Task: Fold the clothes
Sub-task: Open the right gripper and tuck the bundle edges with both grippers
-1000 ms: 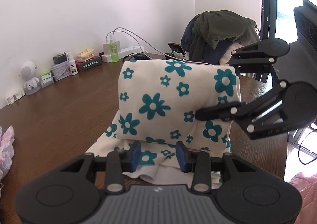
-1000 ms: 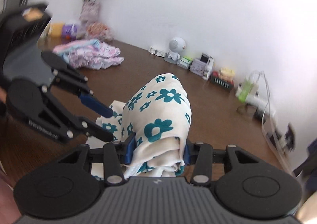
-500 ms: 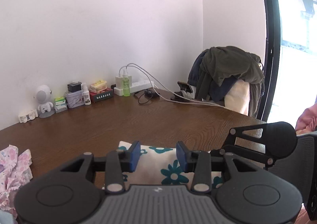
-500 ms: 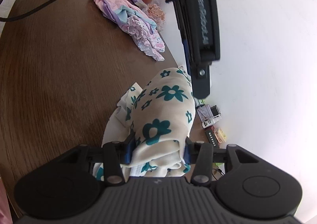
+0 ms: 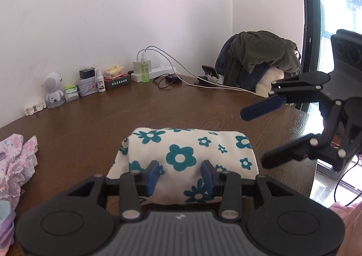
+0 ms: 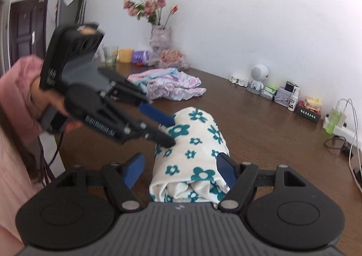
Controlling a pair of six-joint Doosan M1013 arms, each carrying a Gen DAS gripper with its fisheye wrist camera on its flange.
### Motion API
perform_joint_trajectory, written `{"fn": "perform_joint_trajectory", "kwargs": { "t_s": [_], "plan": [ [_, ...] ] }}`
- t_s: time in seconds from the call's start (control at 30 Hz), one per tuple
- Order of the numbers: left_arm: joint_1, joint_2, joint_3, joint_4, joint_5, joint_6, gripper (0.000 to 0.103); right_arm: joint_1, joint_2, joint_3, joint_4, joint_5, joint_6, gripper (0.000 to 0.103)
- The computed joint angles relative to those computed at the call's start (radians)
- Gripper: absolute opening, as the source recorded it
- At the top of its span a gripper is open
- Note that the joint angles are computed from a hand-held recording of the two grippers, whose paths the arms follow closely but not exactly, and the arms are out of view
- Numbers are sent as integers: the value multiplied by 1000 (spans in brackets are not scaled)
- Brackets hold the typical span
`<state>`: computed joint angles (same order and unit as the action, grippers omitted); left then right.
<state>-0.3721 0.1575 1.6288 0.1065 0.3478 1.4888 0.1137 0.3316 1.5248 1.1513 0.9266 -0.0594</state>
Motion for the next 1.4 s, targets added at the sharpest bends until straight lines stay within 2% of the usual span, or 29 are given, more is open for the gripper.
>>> {"fn": "perform_joint_trajectory", "kwargs": {
  "t_s": [0.1,0.13,0.17,0.2,0.23,0.33,0.43,0.5,0.67,0.87,1.03,1.13,1.2,1.23,1.27,1.33,1.4],
  "plan": [
    [-7,-3,9,32,0,-27,42,3,27,-37,22,-28,95,68],
    [-8,-4,11,38,0,-32,42,12,53,-69,0,-44,137,61],
    [-7,-5,12,35,5,-32,43,20,66,-86,-19,-50,165,47],
    [-6,-7,12,32,9,-32,42,32,83,-100,-47,-62,198,41],
    [-4,-8,12,26,12,-29,42,33,83,-94,-47,-66,191,39],
    [13,-19,14,-79,-27,37,42,36,80,-73,-50,-81,164,39],
    [20,-10,-7,-67,-64,30,43,40,73,-54,-54,-100,129,39],
    [21,18,-48,-23,-40,11,41,36,75,-54,-46,-93,127,39],
    [22,78,-115,-21,59,82,38,30,85,-62,-42,-82,116,40],
    [39,94,-108,-92,61,124,38,24,109,-84,-53,-47,148,39],
    [42,92,-112,-105,62,138,38,15,126,-99,-31,-12,148,40],
    [46,85,-119,-127,65,147,42,8,125,-108,-15,12,205,46],
    [55,79,-122,-176,57,162,59,-6,127,-114,27,46,271,60],
    [60,77,-124,-207,53,176,63,-10,121,-105,53,38,292,77],
    [66,76,-126,-240,50,192,67,-12,114,-97,70,23,308,83],
    [78,79,-138,-315,61,243,69,-17,106,-87,88,4,337,83],
    [90,87,-155,-350,81,260,77,-21,102,-86,80,-14,404,83]
  ]
}}
